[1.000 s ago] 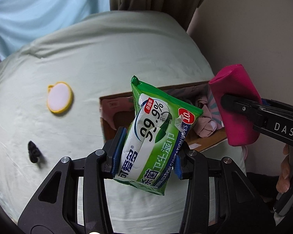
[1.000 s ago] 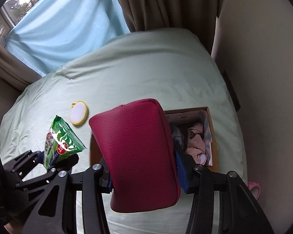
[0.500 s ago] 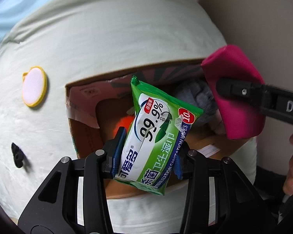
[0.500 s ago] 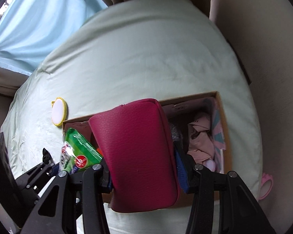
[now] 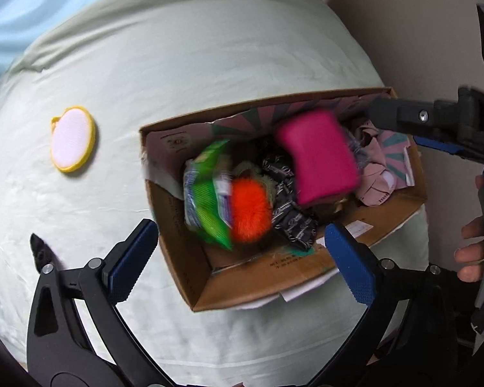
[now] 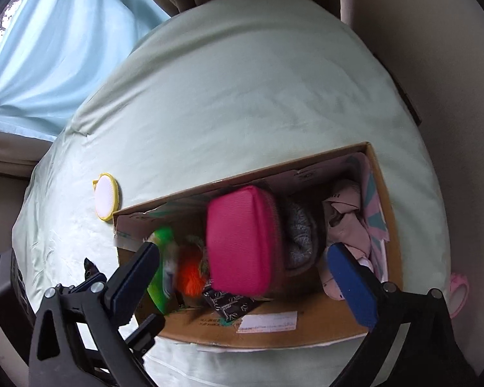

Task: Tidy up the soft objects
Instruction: 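Withdraw both tools from the box toward the black sock and round sponge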

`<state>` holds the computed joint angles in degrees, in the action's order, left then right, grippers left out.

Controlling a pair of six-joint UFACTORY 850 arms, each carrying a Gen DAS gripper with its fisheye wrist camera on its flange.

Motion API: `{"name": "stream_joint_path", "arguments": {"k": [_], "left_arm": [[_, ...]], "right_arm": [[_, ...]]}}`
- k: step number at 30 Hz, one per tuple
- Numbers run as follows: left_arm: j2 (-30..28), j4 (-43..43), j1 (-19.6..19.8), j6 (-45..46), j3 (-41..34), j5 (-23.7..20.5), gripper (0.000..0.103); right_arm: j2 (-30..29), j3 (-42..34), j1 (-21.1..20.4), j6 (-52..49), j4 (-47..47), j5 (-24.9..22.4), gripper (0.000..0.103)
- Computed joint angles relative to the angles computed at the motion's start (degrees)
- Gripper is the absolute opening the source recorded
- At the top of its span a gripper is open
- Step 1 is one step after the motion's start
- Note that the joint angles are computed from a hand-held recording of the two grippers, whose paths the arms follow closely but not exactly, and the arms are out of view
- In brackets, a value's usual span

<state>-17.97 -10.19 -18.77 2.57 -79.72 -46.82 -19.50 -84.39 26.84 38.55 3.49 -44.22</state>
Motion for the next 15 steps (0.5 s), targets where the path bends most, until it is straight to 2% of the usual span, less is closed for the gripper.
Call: {"name": "stream_joint_path", "arguments": {"k": [7, 15], "left_arm": [[3.21, 1.14, 0.19, -0.75, 0.50, 0.14, 0.103], [10.82, 4.25, 0.60, -1.95, 3.83, 1.63, 0.103]], "right_arm": [[2.77, 0.88, 0.84, 1.92, -2.05, 0.20, 0.103], [7.62, 2.02, 4.52, 7.95, -11.21, -0.15, 0.103]]}}
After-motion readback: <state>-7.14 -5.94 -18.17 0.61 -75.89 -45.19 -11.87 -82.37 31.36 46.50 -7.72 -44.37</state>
